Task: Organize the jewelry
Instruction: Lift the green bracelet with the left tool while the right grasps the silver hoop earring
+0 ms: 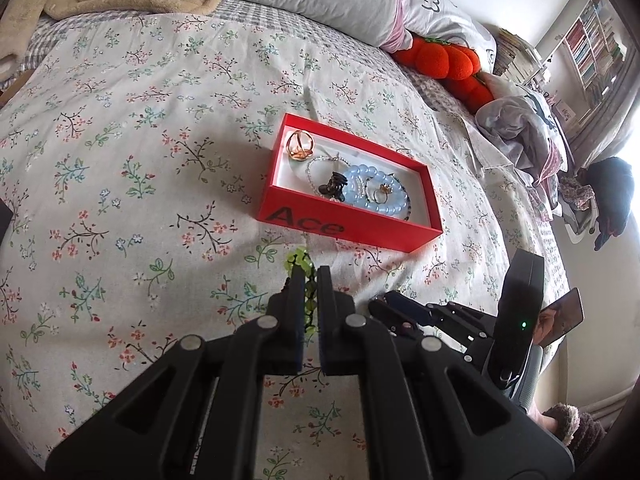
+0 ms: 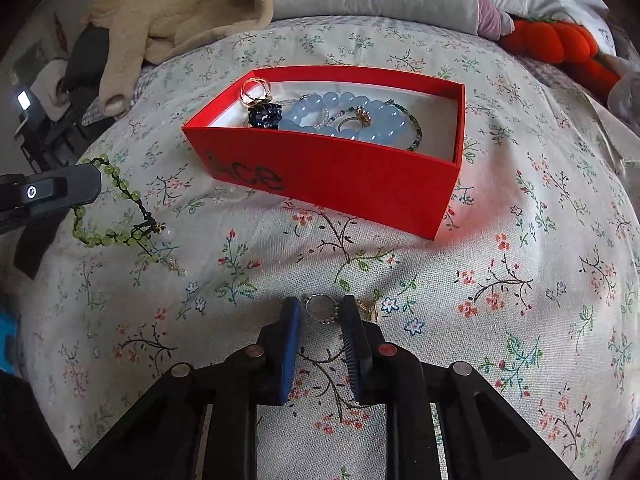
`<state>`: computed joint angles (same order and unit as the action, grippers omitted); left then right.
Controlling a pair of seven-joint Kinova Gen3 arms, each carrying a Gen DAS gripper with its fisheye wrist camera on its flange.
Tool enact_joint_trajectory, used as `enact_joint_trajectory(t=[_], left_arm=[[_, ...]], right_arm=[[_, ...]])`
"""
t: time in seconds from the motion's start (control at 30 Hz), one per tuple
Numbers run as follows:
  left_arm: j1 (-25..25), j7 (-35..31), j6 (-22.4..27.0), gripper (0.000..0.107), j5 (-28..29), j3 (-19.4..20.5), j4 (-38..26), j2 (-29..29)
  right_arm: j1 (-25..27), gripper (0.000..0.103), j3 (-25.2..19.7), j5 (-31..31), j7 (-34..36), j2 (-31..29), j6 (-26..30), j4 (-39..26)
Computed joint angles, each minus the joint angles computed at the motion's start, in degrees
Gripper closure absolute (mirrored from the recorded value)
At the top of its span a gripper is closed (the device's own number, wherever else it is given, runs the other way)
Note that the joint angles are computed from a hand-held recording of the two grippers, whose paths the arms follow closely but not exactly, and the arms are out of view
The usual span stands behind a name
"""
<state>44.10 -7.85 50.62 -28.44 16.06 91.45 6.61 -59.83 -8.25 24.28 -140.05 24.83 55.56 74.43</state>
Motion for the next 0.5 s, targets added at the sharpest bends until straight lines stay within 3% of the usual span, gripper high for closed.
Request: enact_joint_trajectory(t=[0.2, 0.5], left_arm=[[-0.54, -0.83, 0.1, 0.101, 1.47, -0.23, -0.06, 0.1], [-0.1, 0.83, 0.07, 0.101, -0.7, 0.1, -0.52, -0.73]], right_arm=[[0.53, 0.086, -0.46, -0.79, 1.37, -0.46, 0.15, -0.27], [1.54, 0.086, -1.02, -1.68, 1.03, -3.89, -1.34, 1.0]])
